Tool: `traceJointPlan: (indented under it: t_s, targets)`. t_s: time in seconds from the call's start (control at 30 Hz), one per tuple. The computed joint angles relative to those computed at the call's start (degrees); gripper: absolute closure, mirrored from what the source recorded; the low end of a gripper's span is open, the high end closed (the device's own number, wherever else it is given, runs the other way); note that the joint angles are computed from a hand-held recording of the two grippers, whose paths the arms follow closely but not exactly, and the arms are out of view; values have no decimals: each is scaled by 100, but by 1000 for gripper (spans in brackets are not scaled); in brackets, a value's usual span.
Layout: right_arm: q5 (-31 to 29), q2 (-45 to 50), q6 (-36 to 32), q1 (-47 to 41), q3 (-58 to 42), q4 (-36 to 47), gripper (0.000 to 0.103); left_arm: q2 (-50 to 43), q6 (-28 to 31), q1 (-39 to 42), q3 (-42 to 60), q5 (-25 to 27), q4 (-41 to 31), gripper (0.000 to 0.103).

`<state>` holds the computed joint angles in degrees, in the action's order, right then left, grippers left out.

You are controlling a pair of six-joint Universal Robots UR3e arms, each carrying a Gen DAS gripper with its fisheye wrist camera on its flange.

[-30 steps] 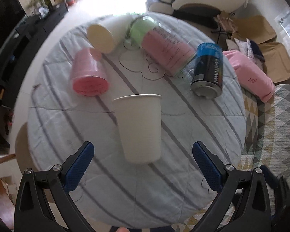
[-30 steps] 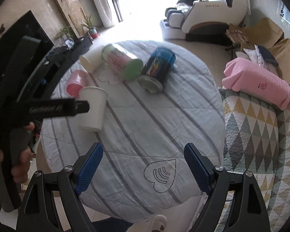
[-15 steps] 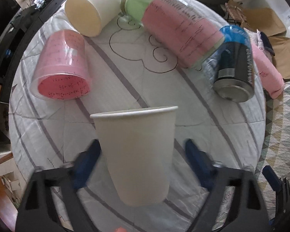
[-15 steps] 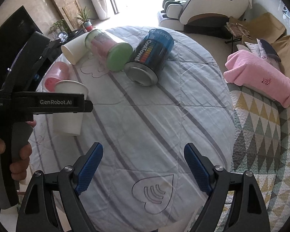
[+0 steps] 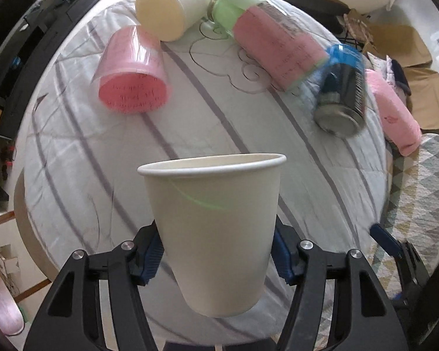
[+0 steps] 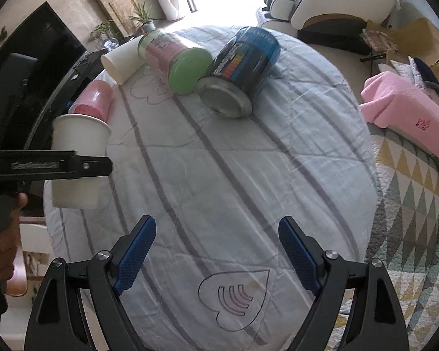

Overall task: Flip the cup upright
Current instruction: 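Carry the white paper cup with the left tool toward the right tool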

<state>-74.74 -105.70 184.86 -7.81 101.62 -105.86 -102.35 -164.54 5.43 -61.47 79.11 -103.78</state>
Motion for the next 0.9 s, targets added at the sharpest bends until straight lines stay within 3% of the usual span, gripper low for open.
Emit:
traceJointPlan:
  t_s: [0.17,0.33,0.47,0.6,0.9]
  targets:
    - [207,-288,-320,-59,175,317,16,889,271,292,-1050,2,-100,39]
    - [293,-595,-718,-170,376,751,16,823,-18,234,-1362,-26,-67,38]
    - [237,-683,-923,-210,475,911,16,522,-188,208,-1240,-14,-286,37]
    - [275,-794,-1025,-248,528,982,16,656,-101,370,-1178,-61,-258,20]
    - [785,-707,-961,-15,456,974,16,446,107,652,-741,-149,-404,17]
